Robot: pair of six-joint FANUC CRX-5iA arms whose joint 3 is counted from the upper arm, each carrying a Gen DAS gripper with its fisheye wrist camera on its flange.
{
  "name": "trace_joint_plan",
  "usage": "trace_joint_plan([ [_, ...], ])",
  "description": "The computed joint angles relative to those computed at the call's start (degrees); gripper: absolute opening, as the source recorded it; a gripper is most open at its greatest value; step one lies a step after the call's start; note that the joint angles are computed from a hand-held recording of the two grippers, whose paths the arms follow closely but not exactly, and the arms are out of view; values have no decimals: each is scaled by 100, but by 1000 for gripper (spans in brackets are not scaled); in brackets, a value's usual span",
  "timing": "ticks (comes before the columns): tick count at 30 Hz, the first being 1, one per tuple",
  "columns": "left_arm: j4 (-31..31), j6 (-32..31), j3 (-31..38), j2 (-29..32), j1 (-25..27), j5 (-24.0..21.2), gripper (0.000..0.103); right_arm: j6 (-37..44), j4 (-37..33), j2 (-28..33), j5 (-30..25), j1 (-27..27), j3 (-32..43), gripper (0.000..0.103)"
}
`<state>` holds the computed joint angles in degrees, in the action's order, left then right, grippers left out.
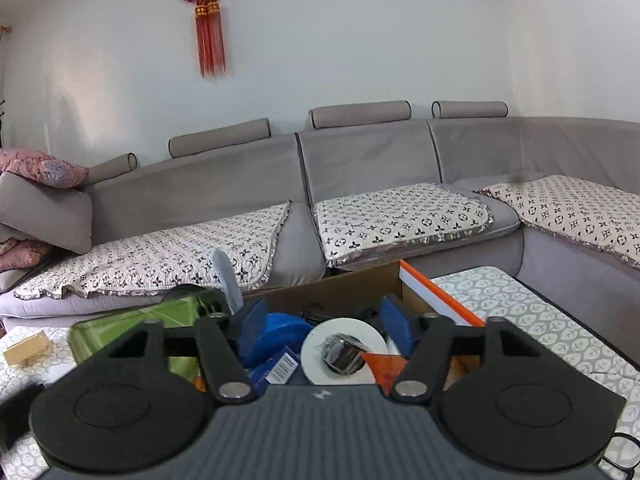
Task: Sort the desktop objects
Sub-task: 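Move both grippers back over the table toward the binder clip and opener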
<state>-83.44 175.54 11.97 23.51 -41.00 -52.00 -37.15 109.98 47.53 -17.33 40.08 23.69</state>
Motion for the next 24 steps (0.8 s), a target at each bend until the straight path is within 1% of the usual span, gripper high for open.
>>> trace_joint_plan([
  [1,123,-17,-69,-61,22,-8,102,-236,269,-82,27,-29,-94,93],
  [2,222,24,-119,-109,30,-83,103,-406,498,-134,21,-56,-146,101],
  [3,267,79,-177,-162,11,-184,103,-613,775,-228,-6,-71,-267,103],
  [5,434,23,-278,-277,46,-206,103,-554,765,-312,6,-35,-358,103],
  [8,517,115,-434,-410,6,-406,103,-960,1206,-508,94,-66,-594,103],
  [10,584,181,-506,-481,3,-459,103,-992,1322,-639,47,-20,-764,103],
  [12,533,240,-620,-557,-6,-559,103,-1273,1625,-737,75,2,-872,103],
  [16,477,419,-1016,-839,100,-626,103,-1325,1755,-863,24,173,-1091,103],
  [19,430,523,-1251,-1028,201,-718,103,-1396,1810,-853,74,321,-1079,103],
  [20,428,543,-1324,-1080,253,-741,103,-1279,1753,-815,60,399,-1025,103],
  [22,419,585,-1488,-1220,337,-830,103,-1343,1917,-726,117,505,-869,103],
  [24,439,582,-1613,-1322,464,-897,103,-1285,1926,-600,175,613,-674,103],
])
